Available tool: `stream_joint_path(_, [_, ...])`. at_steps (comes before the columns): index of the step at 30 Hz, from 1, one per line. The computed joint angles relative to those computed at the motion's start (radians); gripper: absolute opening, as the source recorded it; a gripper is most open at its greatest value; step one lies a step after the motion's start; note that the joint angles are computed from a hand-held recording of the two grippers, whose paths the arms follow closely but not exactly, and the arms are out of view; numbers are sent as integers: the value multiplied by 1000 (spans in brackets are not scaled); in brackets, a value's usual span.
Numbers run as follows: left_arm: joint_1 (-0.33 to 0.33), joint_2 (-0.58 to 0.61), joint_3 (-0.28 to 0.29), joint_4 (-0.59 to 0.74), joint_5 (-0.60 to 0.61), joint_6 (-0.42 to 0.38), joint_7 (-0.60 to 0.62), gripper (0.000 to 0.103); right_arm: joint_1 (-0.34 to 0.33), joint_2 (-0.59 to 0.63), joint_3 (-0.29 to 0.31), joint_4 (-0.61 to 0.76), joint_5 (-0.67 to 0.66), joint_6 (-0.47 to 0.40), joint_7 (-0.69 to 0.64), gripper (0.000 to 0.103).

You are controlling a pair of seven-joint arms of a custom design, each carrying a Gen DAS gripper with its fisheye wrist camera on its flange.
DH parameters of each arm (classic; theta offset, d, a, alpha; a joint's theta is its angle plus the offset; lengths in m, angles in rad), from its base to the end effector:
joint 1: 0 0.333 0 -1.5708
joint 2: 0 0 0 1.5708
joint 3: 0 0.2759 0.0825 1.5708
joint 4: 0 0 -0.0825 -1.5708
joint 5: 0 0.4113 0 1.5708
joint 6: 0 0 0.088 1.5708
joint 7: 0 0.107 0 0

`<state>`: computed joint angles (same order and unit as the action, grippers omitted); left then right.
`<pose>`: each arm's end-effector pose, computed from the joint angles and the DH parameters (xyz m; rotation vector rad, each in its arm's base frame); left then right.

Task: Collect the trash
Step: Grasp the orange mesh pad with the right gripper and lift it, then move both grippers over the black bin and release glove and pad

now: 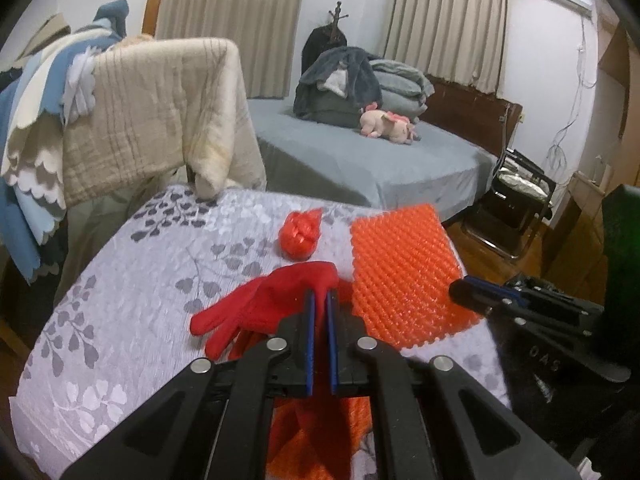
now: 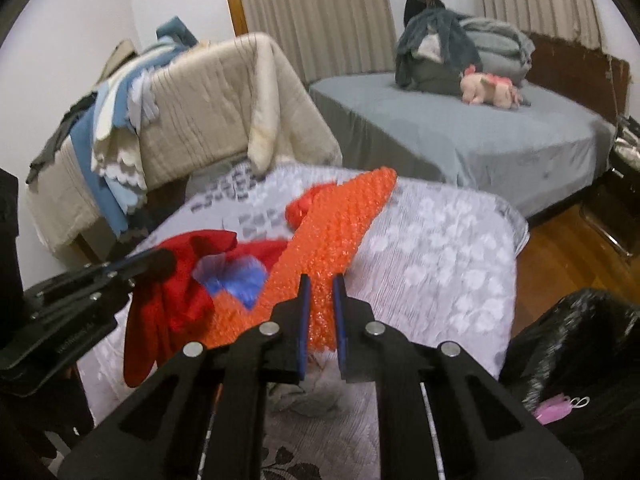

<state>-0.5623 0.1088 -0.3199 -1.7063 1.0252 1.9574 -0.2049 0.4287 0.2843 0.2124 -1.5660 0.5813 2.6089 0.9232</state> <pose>0.4559 -0.4535 0.5177 -2.0124 1.1175 -0.7519 0.5862 0.4013 0.5233 -2.1124 0.7765 -0.1824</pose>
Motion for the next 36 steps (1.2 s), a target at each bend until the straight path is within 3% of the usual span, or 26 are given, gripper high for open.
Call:
stream_joint_path(17, [-113,157,36,281,100,-41,93,6,-36,-194,-38,-147,141,74,-118,10])
stream_joint_path(28, [-217,333,120,528,92,7,202,6,-60,-292,-93,-246,162,108,-128,10])
stream_joint_path(36, [-291,534,199,808,20,54,326,6,-86,-346,-130,-314,131,135,-102,10])
